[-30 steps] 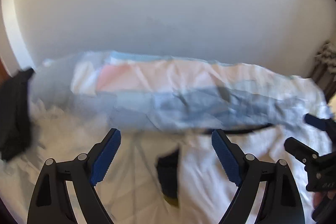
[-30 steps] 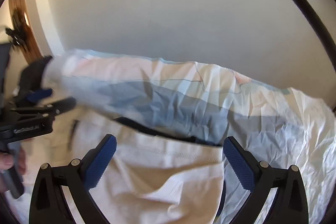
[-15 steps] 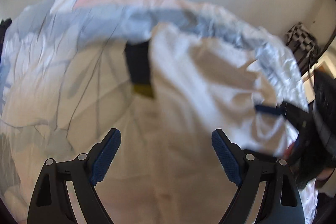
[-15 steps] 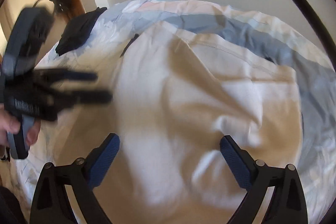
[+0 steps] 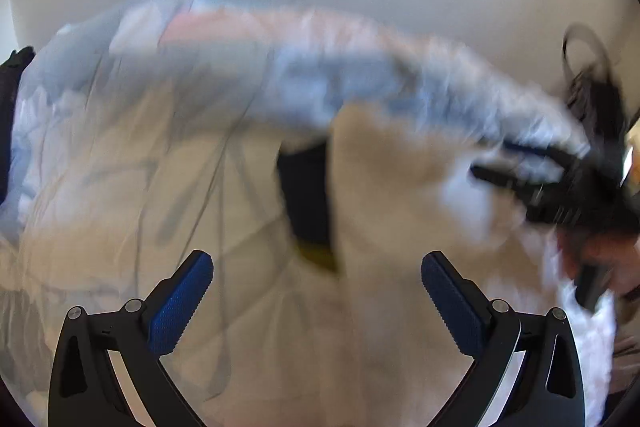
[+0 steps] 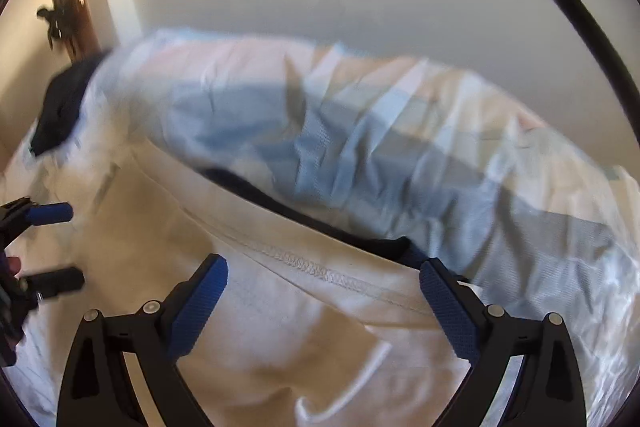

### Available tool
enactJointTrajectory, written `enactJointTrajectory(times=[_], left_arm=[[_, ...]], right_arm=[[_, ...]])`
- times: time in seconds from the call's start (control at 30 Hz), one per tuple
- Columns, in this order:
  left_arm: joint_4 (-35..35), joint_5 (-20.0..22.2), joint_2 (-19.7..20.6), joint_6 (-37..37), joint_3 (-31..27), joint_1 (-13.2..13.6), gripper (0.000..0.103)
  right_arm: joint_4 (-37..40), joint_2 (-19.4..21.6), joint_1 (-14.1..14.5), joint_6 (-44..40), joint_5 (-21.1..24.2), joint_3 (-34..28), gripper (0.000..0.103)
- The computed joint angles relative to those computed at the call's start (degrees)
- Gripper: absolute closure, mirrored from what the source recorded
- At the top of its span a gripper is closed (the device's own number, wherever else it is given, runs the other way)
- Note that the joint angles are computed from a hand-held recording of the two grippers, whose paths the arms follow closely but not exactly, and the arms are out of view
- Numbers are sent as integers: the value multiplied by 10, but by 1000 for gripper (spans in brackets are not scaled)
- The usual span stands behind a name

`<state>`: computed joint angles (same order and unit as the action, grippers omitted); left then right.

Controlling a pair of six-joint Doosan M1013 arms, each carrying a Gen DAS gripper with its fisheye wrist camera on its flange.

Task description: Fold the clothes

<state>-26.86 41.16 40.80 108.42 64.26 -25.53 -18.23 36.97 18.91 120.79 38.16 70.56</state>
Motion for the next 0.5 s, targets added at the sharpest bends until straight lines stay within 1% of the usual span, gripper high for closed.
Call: enactJointTrajectory(times=[0.07, 0.13, 0.17, 0.2, 0.23, 0.27, 0.3, 0.33, 0.4, 0.43, 0.5], left_arm=[[-103, 5, -4, 81, -1, 7, 0], [-189, 17, 0, 154, -10, 6, 0], [-220, 32, 6, 173, -20, 3, 0], [-230, 42, 12, 175, -29, -2, 0], [-231, 57, 19, 176, -38, -8, 0], [-221, 61, 24, 177, -44, -15, 0], [-194, 58, 28, 174, -45, -23, 0], [-167, 57, 32, 168, -47, -30, 0], [-122, 75, 46, 148, -54, -36, 0], [-100, 72, 50, 144, -53, -38, 0], [-91, 72, 57, 154, -56, -35, 0]], right_arm=[[-1, -27, 4, 16, -41, 38, 0], [-67, -50, 18, 89, -57, 74, 0], [-105, -58, 26, 127, -56, 89, 0], [-137, -64, 33, 161, -55, 102, 0], [-144, -67, 37, 179, -60, 112, 0], [-126, -68, 37, 171, -73, 121, 0], [-104, -67, 38, 146, -72, 127, 0], [-85, -63, 41, 113, -62, 128, 0], [-57, -50, 42, 56, -55, 126, 0], [-45, -46, 40, 37, -50, 125, 0], [-3, -41, 30, -3, -46, 124, 0]])
